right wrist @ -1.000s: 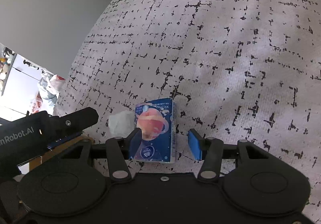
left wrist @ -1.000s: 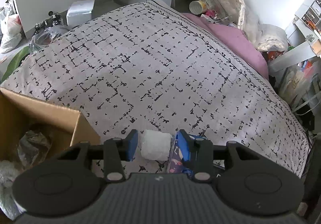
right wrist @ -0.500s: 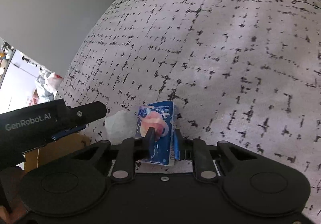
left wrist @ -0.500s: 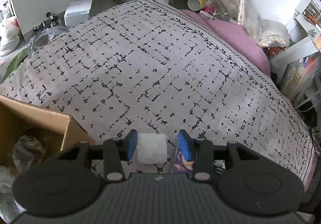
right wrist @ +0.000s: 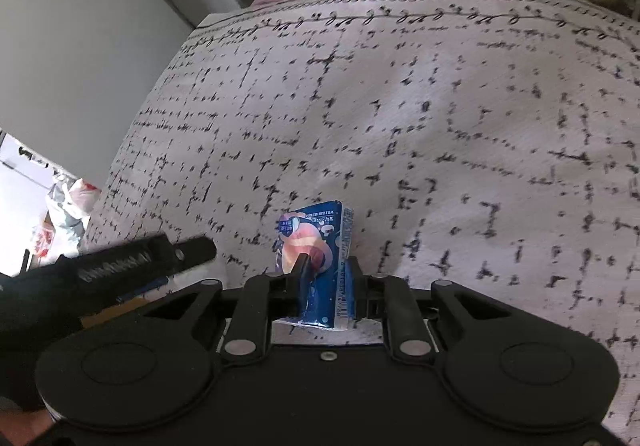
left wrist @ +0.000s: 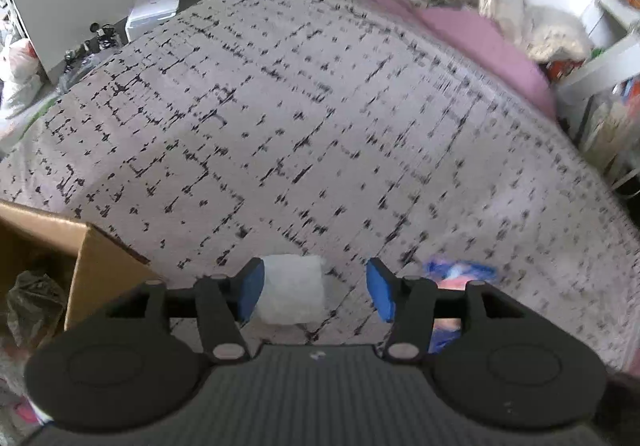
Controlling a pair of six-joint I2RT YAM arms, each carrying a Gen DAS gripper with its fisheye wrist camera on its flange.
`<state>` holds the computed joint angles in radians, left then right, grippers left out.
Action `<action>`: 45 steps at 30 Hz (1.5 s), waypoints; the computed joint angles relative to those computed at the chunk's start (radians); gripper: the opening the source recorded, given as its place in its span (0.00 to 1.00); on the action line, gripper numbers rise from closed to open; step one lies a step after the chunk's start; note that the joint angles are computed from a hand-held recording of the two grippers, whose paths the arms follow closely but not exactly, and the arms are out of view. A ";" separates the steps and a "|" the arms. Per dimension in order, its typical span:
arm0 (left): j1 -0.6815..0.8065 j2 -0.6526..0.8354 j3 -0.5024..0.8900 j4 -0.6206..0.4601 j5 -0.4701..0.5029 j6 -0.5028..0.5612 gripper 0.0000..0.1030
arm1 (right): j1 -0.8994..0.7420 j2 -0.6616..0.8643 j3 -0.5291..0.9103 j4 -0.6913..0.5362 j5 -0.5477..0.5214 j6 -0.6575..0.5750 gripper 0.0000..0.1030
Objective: Organize soft objects
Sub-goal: 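Lift the white cloth with the left gripper while the right lifts the blue packet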
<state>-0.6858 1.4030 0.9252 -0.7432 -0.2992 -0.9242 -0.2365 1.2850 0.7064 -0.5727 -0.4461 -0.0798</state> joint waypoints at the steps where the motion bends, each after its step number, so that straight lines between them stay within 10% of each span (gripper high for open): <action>1: -0.003 0.012 0.000 -0.001 -0.001 -0.001 0.54 | -0.006 -0.001 0.001 0.000 -0.002 0.002 0.16; 20: -0.001 0.030 -0.019 0.031 -0.017 0.012 0.40 | -0.064 -0.057 0.027 -0.067 -0.085 -0.003 0.15; 45: -0.105 -0.226 0.129 -0.274 -0.141 -0.057 0.40 | -0.157 -0.264 0.090 -0.278 -0.259 -0.092 0.15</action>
<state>-0.7906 1.1769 1.0544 -1.0169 -0.4406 -0.9813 -0.3931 1.0215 0.7967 -0.8507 -0.7054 -0.1722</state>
